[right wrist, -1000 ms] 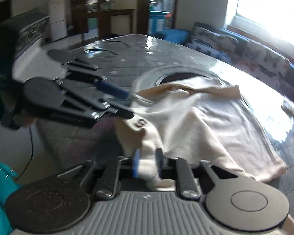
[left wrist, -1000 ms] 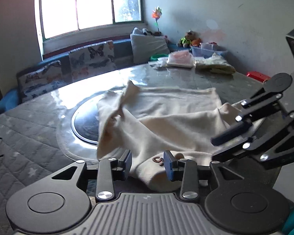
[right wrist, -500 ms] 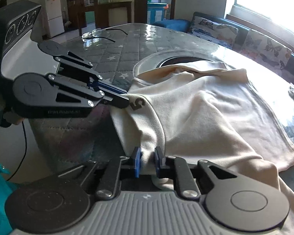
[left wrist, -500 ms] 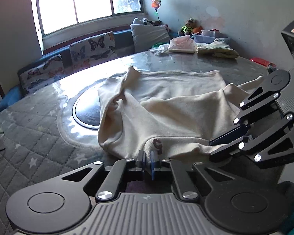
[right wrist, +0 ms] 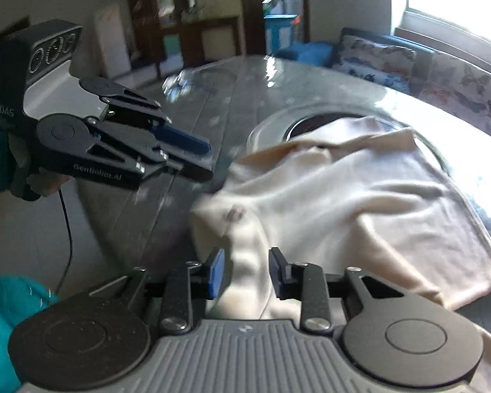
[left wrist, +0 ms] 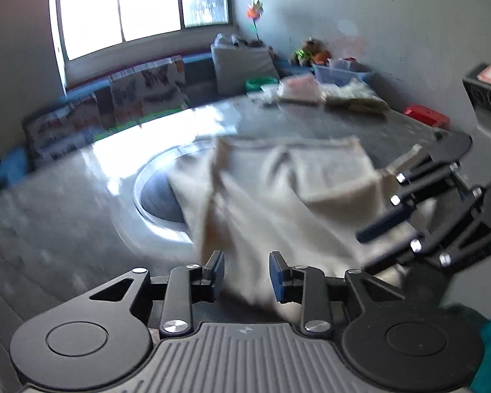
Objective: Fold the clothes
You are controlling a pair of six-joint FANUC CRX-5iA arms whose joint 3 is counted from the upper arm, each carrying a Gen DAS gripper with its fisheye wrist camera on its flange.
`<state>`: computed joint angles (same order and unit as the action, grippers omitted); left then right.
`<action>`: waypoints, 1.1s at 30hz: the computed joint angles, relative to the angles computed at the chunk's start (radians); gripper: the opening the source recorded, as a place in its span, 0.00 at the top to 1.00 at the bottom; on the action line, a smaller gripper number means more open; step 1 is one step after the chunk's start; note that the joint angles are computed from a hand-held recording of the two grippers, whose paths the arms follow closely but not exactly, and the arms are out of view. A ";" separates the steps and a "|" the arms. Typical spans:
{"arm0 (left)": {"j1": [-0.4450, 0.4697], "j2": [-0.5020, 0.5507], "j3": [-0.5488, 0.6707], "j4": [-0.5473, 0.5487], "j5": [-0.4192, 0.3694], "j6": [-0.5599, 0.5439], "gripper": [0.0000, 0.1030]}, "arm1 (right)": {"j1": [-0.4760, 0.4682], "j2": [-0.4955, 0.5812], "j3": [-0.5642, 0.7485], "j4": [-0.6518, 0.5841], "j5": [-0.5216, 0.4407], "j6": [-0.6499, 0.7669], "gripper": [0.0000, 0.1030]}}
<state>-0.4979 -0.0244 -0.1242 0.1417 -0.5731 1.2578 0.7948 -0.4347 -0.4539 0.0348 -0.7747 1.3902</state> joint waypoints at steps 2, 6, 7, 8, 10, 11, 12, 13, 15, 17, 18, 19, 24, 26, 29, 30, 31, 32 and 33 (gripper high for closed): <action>-0.011 0.048 0.086 -0.071 -0.013 0.059 0.68 | -0.017 0.019 0.003 0.001 0.020 -0.021 0.65; -0.034 0.178 0.265 -0.167 -0.058 0.130 0.69 | -0.049 0.056 0.007 -0.030 0.030 -0.031 0.65; -0.038 0.219 0.310 -0.169 -0.073 0.127 0.69 | -0.056 0.060 0.007 -0.040 0.030 -0.027 0.65; -0.044 0.256 0.357 -0.186 -0.094 0.137 0.69 | -0.062 0.065 0.008 -0.051 0.030 -0.023 0.64; -0.052 0.323 0.437 -0.207 -0.128 0.148 0.69 | -0.069 0.067 0.008 -0.068 0.031 -0.011 0.62; -0.053 0.358 0.478 -0.217 -0.147 0.157 0.69 | -0.071 0.066 0.008 -0.077 0.032 -0.003 0.59; -0.055 0.393 0.521 -0.227 -0.167 0.165 0.69 | -0.078 0.067 0.012 -0.093 0.031 0.011 0.58; -0.058 0.428 0.566 -0.238 -0.189 0.175 0.69 | -0.084 0.067 0.016 -0.108 0.031 0.024 0.57; -0.063 0.493 0.653 -0.267 -0.233 0.195 0.69 | -0.093 0.069 0.019 -0.130 0.035 0.042 0.56; -0.061 0.552 0.731 -0.270 -0.274 0.204 0.69 | -0.101 0.067 0.021 -0.154 0.037 0.064 0.54; -0.059 0.578 0.763 -0.267 -0.291 0.207 0.69 | -0.106 0.066 0.022 -0.167 0.038 0.074 0.52; -0.055 0.587 0.768 -0.256 -0.294 0.201 0.69 | -0.111 0.065 0.023 -0.179 0.039 0.085 0.52; -0.044 0.655 0.849 -0.242 -0.343 0.185 0.82 | -0.130 0.071 0.033 -0.223 0.039 0.133 0.50; -0.036 0.652 0.837 -0.226 -0.336 0.182 0.89 | -0.138 0.071 0.036 -0.239 0.039 0.152 0.50; -0.021 0.636 0.806 -0.216 -0.316 0.189 0.93 | -0.148 0.072 0.040 -0.261 0.036 0.174 0.50; -0.019 0.626 0.793 -0.219 -0.307 0.198 0.93 | -0.150 0.073 0.041 -0.264 0.035 0.178 0.49; -0.012 0.610 0.768 -0.210 -0.288 0.207 0.94 | -0.150 0.073 0.042 -0.266 0.036 0.180 0.49; -0.004 0.594 0.743 -0.198 -0.267 0.211 0.94 | -0.151 0.074 0.042 -0.267 0.036 0.182 0.48; -0.001 0.584 0.730 -0.206 -0.258 0.221 0.94 | -0.150 0.074 0.042 -0.268 0.037 0.183 0.47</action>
